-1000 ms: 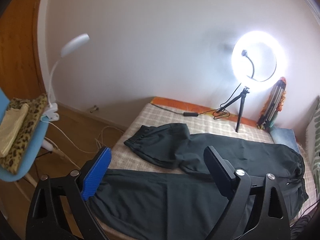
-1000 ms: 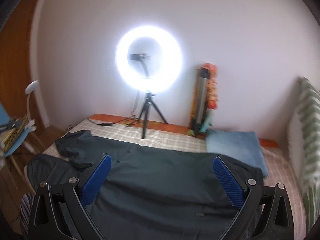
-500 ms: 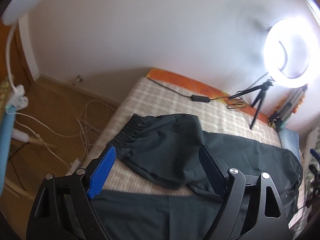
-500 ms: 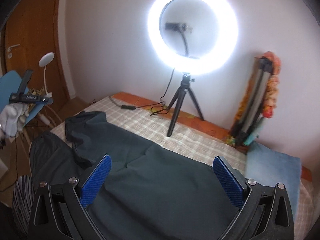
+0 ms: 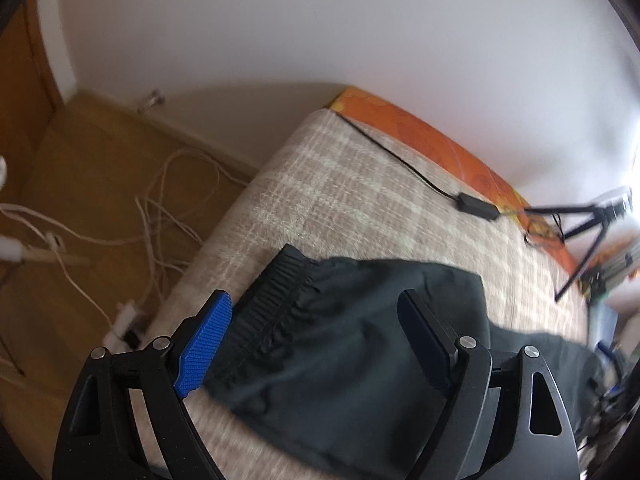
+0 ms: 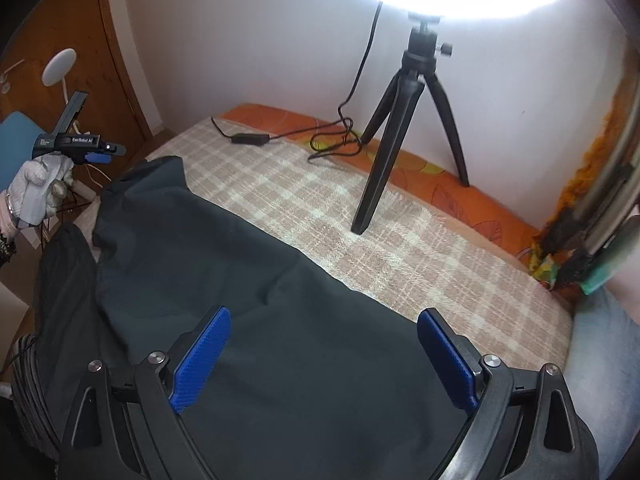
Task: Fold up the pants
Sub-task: 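Move both grippers to the elastic waistband of the trousers, then close both grippers on the waistband edges of the trousers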
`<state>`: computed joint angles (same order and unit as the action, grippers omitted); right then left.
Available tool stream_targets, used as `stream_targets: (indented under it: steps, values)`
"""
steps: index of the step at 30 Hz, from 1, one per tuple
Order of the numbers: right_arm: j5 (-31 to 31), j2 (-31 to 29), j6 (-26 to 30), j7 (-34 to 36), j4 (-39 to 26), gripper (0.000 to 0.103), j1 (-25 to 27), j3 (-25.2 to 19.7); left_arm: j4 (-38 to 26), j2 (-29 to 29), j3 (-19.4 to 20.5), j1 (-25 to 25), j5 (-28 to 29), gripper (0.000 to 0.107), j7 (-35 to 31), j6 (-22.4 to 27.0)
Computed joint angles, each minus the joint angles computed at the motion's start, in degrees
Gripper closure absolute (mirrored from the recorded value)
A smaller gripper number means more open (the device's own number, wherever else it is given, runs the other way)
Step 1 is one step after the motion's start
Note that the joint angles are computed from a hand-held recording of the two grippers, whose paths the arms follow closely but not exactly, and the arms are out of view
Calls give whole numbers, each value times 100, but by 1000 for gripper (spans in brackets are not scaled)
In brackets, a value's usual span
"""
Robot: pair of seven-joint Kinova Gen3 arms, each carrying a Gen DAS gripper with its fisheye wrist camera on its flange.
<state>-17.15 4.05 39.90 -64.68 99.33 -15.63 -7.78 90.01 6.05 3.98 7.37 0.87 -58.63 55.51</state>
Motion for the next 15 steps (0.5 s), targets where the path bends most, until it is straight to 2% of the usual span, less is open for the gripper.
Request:
stream_targets:
  steps: [6, 11, 15]
  values:
    - [185, 601, 170, -67, -413, 7, -29, -23, -86, 422, -31, -4, -22, 23, 8, -35]
    - [293, 960, 278, -103, -702, 6, 0, -61, -176, 609, -94, 265, -553, 26, 375, 49]
    - [374, 1175, 368, -115, -869, 5, 14, -86, -370, 781, -86, 627, -1229, 30, 626, 311]
